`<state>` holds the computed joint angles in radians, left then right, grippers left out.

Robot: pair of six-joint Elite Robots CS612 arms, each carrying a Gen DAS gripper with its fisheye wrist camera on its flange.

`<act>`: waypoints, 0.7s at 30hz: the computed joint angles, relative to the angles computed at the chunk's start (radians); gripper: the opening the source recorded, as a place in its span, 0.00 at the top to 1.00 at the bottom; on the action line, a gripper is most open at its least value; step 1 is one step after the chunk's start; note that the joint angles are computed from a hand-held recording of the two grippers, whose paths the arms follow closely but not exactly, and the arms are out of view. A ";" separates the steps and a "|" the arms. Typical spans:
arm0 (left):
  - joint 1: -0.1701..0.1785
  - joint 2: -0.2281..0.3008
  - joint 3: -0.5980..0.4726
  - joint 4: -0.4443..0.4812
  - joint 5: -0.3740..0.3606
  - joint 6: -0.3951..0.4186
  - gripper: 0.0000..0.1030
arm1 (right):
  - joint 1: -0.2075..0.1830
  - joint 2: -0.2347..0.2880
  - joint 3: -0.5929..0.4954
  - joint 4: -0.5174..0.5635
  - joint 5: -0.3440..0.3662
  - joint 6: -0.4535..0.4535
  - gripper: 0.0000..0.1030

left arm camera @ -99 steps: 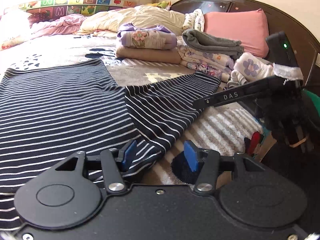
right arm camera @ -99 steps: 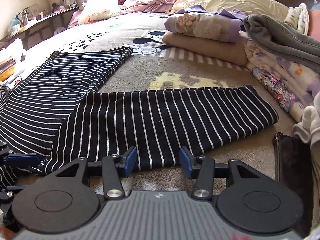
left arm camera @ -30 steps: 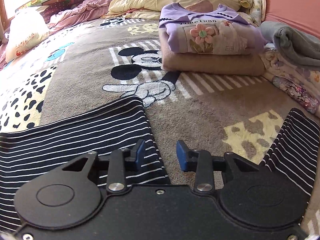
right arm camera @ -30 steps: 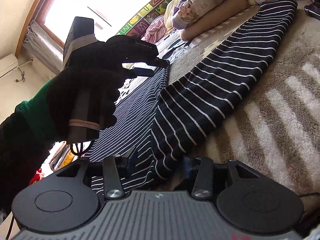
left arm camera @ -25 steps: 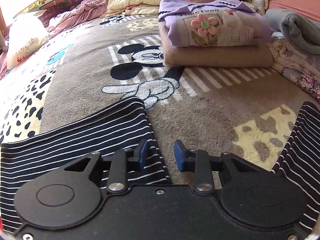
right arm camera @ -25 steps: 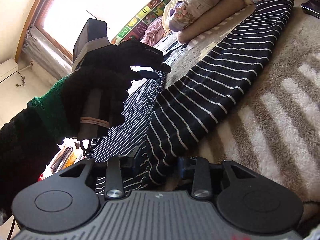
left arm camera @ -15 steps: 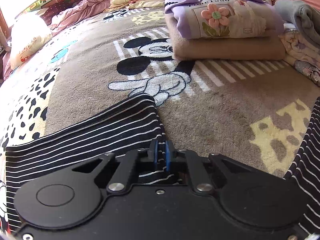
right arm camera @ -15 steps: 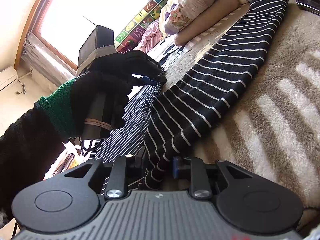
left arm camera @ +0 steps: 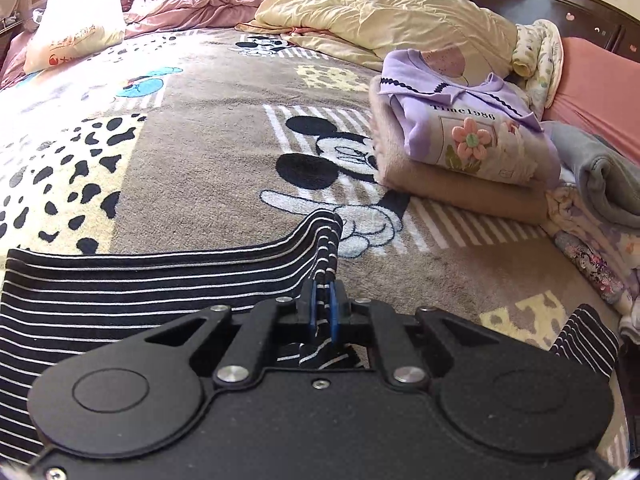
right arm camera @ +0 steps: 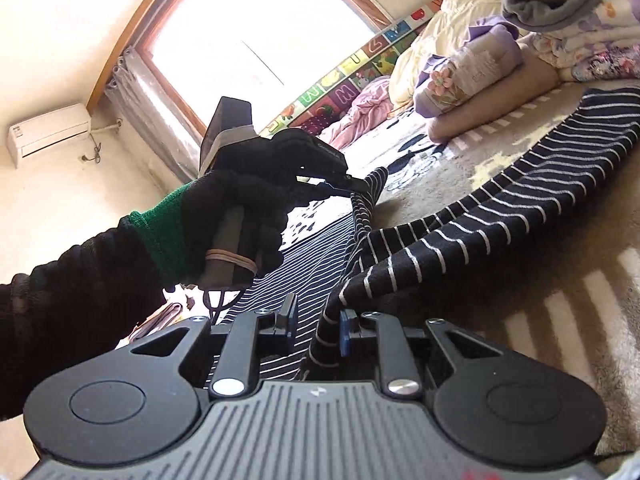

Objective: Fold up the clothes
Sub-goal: 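Grasp the striped garment edge with the left tool, then fold the held edge over with the left tool while the right tool pins the garment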

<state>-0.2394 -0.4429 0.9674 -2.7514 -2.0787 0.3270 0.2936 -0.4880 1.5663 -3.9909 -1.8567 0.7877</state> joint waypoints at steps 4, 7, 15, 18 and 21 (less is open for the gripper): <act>0.019 0.018 -0.034 0.018 -0.030 -0.030 0.95 | 0.006 0.001 -0.021 0.004 0.011 -0.101 0.79; 0.033 0.033 -0.061 0.041 -0.053 -0.047 0.95 | 0.017 -0.003 -0.038 0.034 0.035 -0.237 0.79; 0.068 0.086 -0.143 0.097 -0.137 -0.075 0.95 | 0.049 -0.006 -0.095 0.206 0.070 -0.529 0.79; 0.074 0.101 -0.165 0.114 -0.137 -0.071 0.95 | 0.048 -0.005 -0.109 0.259 0.096 -0.536 0.78; 0.074 0.110 -0.177 0.133 -0.120 -0.065 0.95 | 0.046 -0.003 -0.120 0.318 0.133 -0.528 0.71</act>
<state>-0.1649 -0.3327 0.7904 -2.6183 -2.1983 0.2621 0.3394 -0.4911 1.4461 -3.6731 -1.7237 0.2598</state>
